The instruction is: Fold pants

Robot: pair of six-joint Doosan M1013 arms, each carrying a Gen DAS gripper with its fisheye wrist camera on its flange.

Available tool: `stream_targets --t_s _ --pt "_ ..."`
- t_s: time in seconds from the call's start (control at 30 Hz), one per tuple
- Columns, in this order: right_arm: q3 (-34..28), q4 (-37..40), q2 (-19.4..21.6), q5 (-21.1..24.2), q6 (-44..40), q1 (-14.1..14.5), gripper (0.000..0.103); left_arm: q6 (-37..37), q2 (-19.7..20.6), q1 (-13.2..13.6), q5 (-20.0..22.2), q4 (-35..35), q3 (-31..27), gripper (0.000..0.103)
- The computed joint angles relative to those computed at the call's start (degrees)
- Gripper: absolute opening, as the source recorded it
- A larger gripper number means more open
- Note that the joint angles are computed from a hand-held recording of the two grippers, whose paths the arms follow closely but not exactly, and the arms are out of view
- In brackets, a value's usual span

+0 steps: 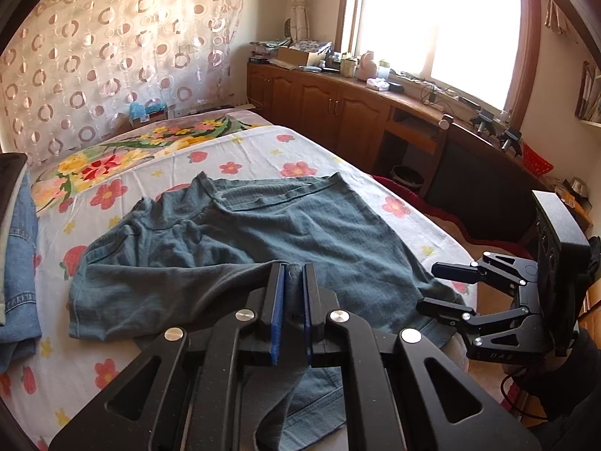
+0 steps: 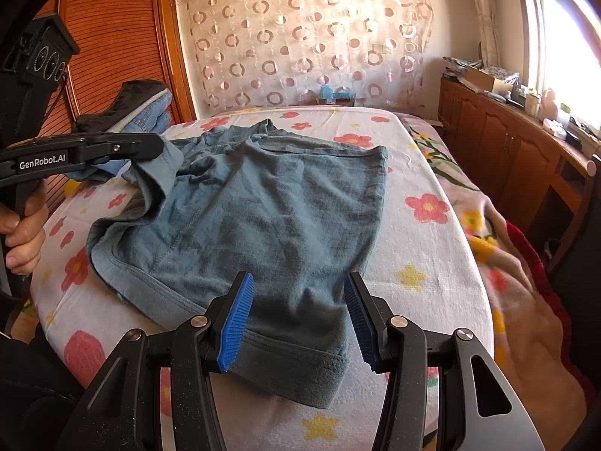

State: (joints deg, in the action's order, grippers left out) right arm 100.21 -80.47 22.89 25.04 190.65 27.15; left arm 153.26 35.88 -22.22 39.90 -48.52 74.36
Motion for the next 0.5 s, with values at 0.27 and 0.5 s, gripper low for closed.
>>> stream_targets --t_s 0.27,0.5 --pt "-0.67 0.78 0.19 -0.03 -1.03 0.12 0.052 0.02 -0.57 1.42 -2.87 -2.26 1.33 0.064" --pt "-1.43 -0.24 0.54 -0.74 -0.77 -0.07 0.052 -4.60 0.42 2.96 -2.68 0.90 1.57 0.082"
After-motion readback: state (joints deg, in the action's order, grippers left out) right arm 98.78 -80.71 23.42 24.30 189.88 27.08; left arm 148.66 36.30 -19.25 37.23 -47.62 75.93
